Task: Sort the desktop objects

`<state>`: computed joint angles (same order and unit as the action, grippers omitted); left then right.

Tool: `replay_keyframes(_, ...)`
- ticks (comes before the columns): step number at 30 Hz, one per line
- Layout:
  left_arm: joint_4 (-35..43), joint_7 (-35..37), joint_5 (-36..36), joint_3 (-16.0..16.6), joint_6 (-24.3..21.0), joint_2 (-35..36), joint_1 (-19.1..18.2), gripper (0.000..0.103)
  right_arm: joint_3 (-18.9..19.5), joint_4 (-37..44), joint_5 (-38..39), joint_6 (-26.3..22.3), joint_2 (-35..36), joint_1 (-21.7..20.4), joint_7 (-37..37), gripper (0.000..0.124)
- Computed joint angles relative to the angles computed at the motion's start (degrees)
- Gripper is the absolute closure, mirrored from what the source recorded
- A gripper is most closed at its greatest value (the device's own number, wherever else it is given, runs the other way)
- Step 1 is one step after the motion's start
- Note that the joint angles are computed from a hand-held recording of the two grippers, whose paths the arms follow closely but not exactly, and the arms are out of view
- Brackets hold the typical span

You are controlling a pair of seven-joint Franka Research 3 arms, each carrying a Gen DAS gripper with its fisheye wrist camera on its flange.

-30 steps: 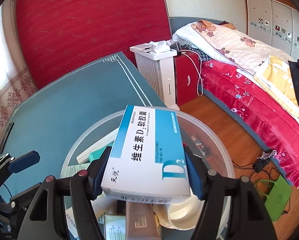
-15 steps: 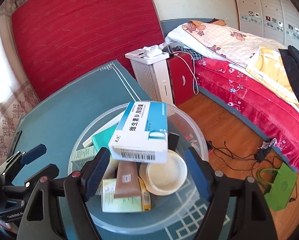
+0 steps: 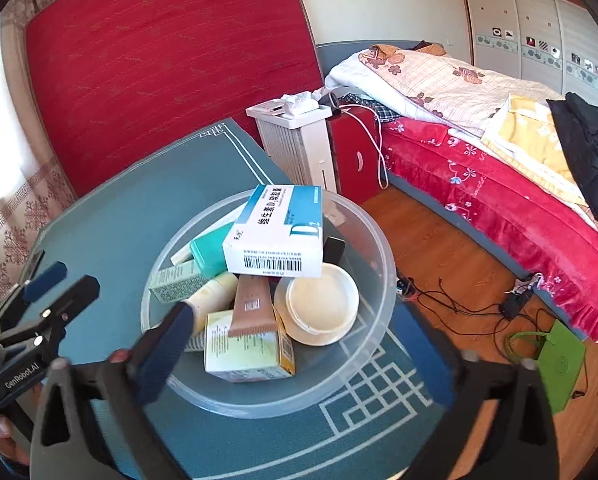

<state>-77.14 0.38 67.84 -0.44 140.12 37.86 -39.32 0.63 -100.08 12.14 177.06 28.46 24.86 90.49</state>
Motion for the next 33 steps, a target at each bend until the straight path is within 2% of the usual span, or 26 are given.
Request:
replay_keyframes(2, -0.78, -0.64, -0.26, -0.24, 0.39, -0.68, 0.03, 0.017, -1.88, -0.67, -1.04, -0.17, -0.41, 1.65, 0.74, 0.021)
replay_keyframes(5, -1.80, -2.58, -0.92, -0.58, 1.00, -1.48, 0.27, 0.017, -2.56, -2.02, -2.07, 0.33, -1.23, 2.31, 0.84, 0.021)
replay_keyframes(8, -0.89, -3.51, -1.84, -0.60, -2.60, -1.23, -0.43, 0.017, -3.09, -3.44, -2.68, 1.49, -1.91, 2.83, 0.91, 0.021)
replay_keyframes(12, 1.40, -2.49, -3.11, -0.82, -8.71, 0.00, -1.34, 0.017, 0.09, -3.94, -1.62, 1.28, -1.85, 0.29, -1.29, 0.021)
replay_keyframes(14, 2.76, -1.14, -4.01, -1.11, -10.14, 0.93, -1.37, 0.017, 0.72, -3.83, -1.32, 0.80, -1.46, -0.16, -2.20, 0.021)
replay_keyframes(17, 4.01, 0.61, -5.02, -1.27, -10.83, 1.88, -1.49, 0.017, -0.68, -4.12, -1.72, 1.19, -1.30, 1.20, -2.24, 0.021)
replay_keyframes(22, 6.04, 2.71, -6.73, -1.11, -12.61, 3.12, -2.12, 0.017, -5.01, -4.59, -3.08, 2.92, -1.51, 5.17, -0.57, 0.021)
replay_keyframes(24, 6.78, 3.58, -7.73, -1.18, -12.77, 3.59, -2.07, 0.017, -9.06, -4.56, -4.09, 3.57, -1.34, 8.75, 1.45, 0.021)
replay_keyframes(27, 7.33, 4.65, -9.19, -1.27, -12.35, 3.98, -1.82, 0.017, -17.33, -4.48, -6.33, 3.40, -0.69, 16.03, 5.82, 0.021)
replay_keyframes(30, 6.30, 4.22, -9.16, -0.86, -10.72, 3.51, -1.88, 0.017, -22.81, -4.19, -8.81, 2.95, 0.40, 20.86, 9.29, 0.021)
replay_keyframes(33, 5.66, 3.91, -9.15, -0.73, -10.07, 3.18, -1.86, 0.017, -22.71, -3.82, -10.49, 1.74, 0.72, 20.95, 10.53, 0.021)
